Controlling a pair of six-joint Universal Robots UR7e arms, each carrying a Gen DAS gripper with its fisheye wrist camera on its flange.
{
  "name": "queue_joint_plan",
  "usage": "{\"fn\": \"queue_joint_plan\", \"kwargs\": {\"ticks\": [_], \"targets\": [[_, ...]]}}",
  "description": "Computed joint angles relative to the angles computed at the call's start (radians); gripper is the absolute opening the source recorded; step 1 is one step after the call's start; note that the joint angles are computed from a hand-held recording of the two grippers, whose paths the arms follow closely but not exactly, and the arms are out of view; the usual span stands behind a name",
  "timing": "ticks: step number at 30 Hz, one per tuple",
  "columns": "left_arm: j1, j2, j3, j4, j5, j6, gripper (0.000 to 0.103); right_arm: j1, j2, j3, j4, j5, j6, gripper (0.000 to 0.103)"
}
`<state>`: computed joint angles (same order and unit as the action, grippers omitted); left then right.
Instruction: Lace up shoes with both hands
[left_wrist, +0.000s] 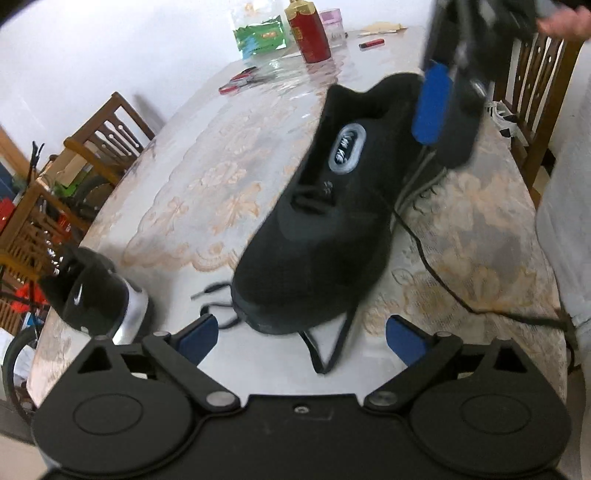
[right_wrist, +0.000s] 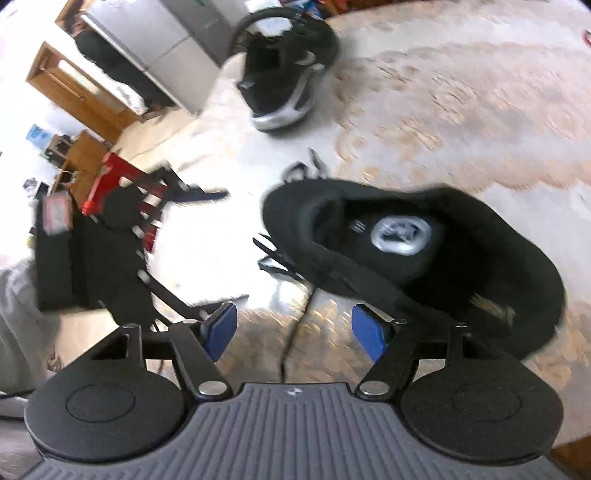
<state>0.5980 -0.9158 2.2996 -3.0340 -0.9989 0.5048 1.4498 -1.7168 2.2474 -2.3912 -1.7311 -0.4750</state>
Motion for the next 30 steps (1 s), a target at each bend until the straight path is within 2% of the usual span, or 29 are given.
{"fn": "queue_joint_plan", "kwargs": {"ticks": [1,2,3,4,5,6,7,9,12,14,15,16,18,20,22,24,27,29,30], "targets": [[0.003,0.028,-0.01,-0.017,-0.002,-0.009,0.093,-0.001,0.004,0.004,-0.013,0.004,0.006,0.072],[0.006,0.058,-0.023,-0.03,-0.004,-0.021,0.083,-0.003,0.007,0.004,-0.01,0.005,0.018,0.072],[-0.003,0.091,-0.028,-0.074,0.032,-0.033,0.08,-0.006,0.011,0.002,0.0,-0.001,0.032,0.072],[-0.013,0.126,-0.033,-0.122,0.075,-0.045,0.055,-0.01,0.012,0.005,0.007,-0.015,0.044,0.072],[-0.017,0.129,-0.047,-0.134,0.107,-0.064,0.035,-0.006,0.01,0.013,0.011,-0.031,0.054,0.072],[-0.011,0.112,-0.057,-0.104,0.096,-0.113,0.003,-0.005,0.001,0.02,0.017,-0.039,0.047,0.072],[0.001,0.079,-0.073,-0.038,0.061,-0.169,0.0,-0.006,-0.014,0.028,0.029,-0.042,0.031,0.072],[0.023,0.024,-0.11,0.08,-0.01,-0.272,0.0,-0.012,-0.047,0.037,0.057,-0.042,-0.007,0.072],[-0.005,0.012,-0.121,0.157,0.014,-0.29,0.0,-0.04,-0.065,0.031,0.082,-0.017,-0.03,0.072],[-0.018,0.024,-0.135,0.231,0.045,-0.324,0.005,-0.058,-0.05,0.009,0.098,0.011,-0.052,0.072],[-0.03,0.042,-0.133,0.242,0.084,-0.33,0.014,-0.067,-0.042,-0.002,0.107,0.025,-0.062,0.072],[-0.044,0.057,-0.126,0.261,0.116,-0.33,0.036,-0.073,-0.036,-0.014,0.116,0.038,-0.088,0.072],[-0.067,0.081,-0.121,0.347,0.169,-0.348,0.056,-0.086,-0.012,-0.053,0.148,0.058,-0.144,0.072],[-0.097,0.098,-0.106,0.38,0.223,-0.449,0.055,-0.089,0.018,-0.114,0.22,0.07,-0.164,0.072],[-0.108,0.096,-0.109,0.419,0.228,-0.583,0.059,-0.092,0.068,-0.193,0.276,0.117,-0.203,0.072],[-0.123,0.091,-0.119,0.486,0.238,-0.724,0.063,-0.064,0.147,-0.276,0.267,0.148,-0.238,0.072],[-0.163,0.091,-0.126,0.587,0.275,-0.916,0.068,0.006,0.324,-0.432,0.225,0.133,-0.243,0.072],[-0.184,0.096,-0.135,0.638,0.273,-1.024,0.071,0.052,0.482,-0.561,0.239,0.045,-0.213,0.07],[-0.195,0.097,-0.137,0.664,0.268,-1.076,0.071,0.081,0.572,-0.63,0.253,-0.048,-0.16,0.059]]}}
